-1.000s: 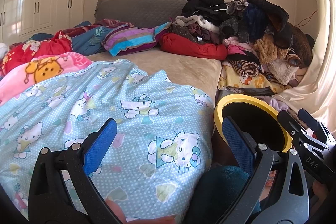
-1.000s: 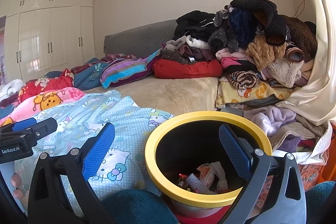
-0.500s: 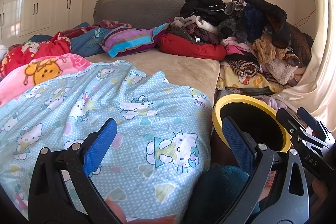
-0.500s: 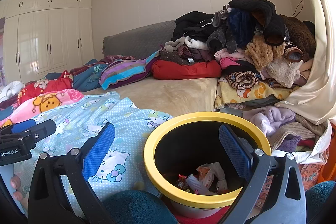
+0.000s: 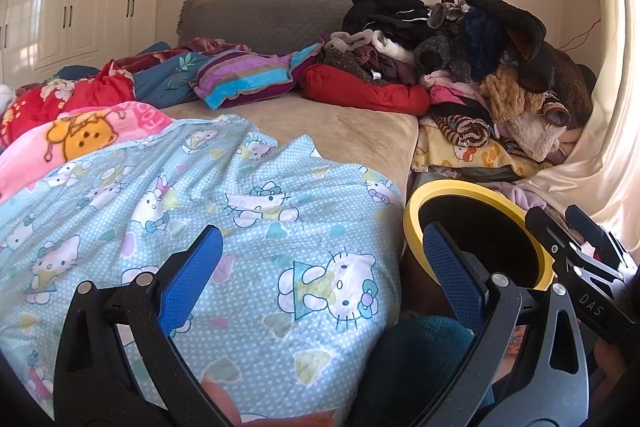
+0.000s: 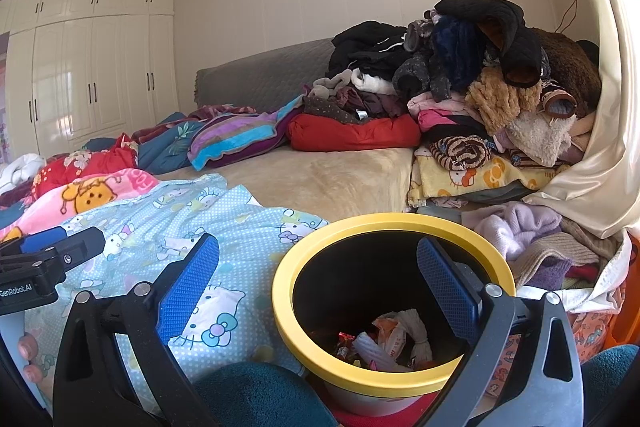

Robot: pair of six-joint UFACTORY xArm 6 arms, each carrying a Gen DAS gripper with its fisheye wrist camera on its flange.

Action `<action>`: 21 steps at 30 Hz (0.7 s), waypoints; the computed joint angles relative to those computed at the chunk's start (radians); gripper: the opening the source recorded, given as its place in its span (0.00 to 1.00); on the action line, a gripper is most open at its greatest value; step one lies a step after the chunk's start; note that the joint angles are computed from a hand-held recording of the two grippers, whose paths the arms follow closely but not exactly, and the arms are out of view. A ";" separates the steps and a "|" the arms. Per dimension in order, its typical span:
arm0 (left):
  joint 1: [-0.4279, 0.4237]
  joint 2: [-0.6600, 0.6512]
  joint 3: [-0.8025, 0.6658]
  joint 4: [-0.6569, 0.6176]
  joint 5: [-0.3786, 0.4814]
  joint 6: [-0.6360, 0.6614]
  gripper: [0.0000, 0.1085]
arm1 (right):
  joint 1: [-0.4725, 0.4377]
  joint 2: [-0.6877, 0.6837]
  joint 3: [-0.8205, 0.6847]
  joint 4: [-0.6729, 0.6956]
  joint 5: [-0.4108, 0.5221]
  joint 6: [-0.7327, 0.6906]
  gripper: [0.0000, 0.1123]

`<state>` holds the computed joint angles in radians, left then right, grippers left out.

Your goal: Collect trash

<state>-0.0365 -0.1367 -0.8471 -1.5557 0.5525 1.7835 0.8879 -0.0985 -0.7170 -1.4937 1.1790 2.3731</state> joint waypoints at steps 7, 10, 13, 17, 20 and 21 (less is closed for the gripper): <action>0.001 0.001 -0.003 0.001 0.001 -0.008 0.85 | 0.000 -0.014 0.011 -0.002 -0.001 0.000 0.86; 0.003 -0.001 -0.005 -0.014 -0.024 -0.012 0.85 | -0.001 -0.006 -0.006 -0.026 -0.010 -0.017 0.86; 0.025 0.014 -0.025 -0.031 -0.070 -0.026 0.85 | -0.028 0.014 -0.061 -0.089 -0.081 -0.040 0.86; 0.124 0.092 -0.111 0.050 -0.089 -0.169 0.85 | -0.130 0.133 -0.254 -0.202 -0.370 -0.114 0.86; 0.211 0.194 -0.207 0.130 -0.199 -0.323 0.85 | -0.201 0.353 -0.548 -0.194 -0.666 -0.258 0.86; 0.241 0.242 -0.246 0.154 -0.272 -0.370 0.85 | -0.212 0.438 -0.652 -0.124 -0.756 -0.363 0.86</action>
